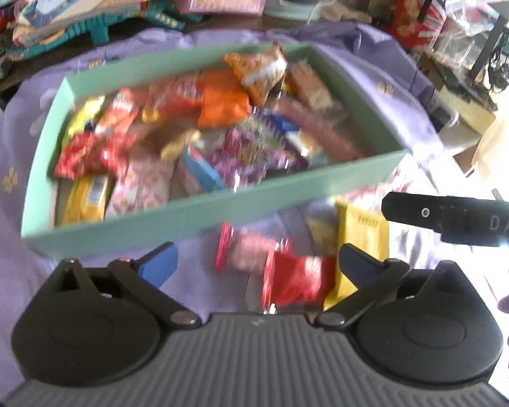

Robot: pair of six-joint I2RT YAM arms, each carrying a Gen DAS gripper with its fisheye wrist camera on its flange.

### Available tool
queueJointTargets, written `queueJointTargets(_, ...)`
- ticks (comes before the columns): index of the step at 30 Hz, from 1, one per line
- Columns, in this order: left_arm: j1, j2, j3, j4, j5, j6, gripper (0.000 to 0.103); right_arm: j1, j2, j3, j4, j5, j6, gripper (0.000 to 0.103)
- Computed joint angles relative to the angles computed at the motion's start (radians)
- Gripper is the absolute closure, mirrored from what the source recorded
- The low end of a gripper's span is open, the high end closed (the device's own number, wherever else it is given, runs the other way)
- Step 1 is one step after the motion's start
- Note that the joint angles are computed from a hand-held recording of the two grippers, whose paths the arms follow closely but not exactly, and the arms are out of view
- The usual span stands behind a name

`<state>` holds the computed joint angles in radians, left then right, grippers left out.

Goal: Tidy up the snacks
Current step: 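Grasp the yellow WINSUN pastry with the right tool while the left grasps the red candy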

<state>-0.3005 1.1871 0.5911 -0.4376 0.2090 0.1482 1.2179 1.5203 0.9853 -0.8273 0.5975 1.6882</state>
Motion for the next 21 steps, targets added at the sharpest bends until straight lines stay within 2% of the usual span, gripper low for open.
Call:
queueJointTargets(7,0.047,0.049,-0.068,0.052,-0.014,0.055,0.000,-0.015,0.095,0.003,0.083,-0.062,0.025,0.001)
queueJointTargets(10,0.071,0.070,-0.071,0.058,-0.005,0.064,0.000,-0.027,0.146,0.027,0.104,-0.075,-0.003,0.008)
queueJointTargets(13,0.077,0.080,-0.071,0.063,0.000,0.073,0.000,-0.042,0.192,0.049,0.113,-0.085,-0.020,0.019)
queueJointTargets(15,0.074,0.092,-0.070,0.067,0.000,0.078,0.000,-0.037,0.222,0.078,0.080,-0.067,-0.016,0.022)
queueJointTargets(16,0.071,0.100,-0.068,0.068,0.000,0.078,0.000,-0.036,0.233,0.090,0.063,-0.061,-0.024,0.027)
queueJointTargets(18,0.058,0.118,-0.062,0.069,0.001,0.070,0.000,-0.027,0.245,0.108,0.028,-0.044,-0.026,0.043)
queueJointTargets(21,0.029,0.126,-0.059,0.070,0.004,0.058,0.000,-0.012,0.212,0.077,0.001,-0.035,0.007,0.043)
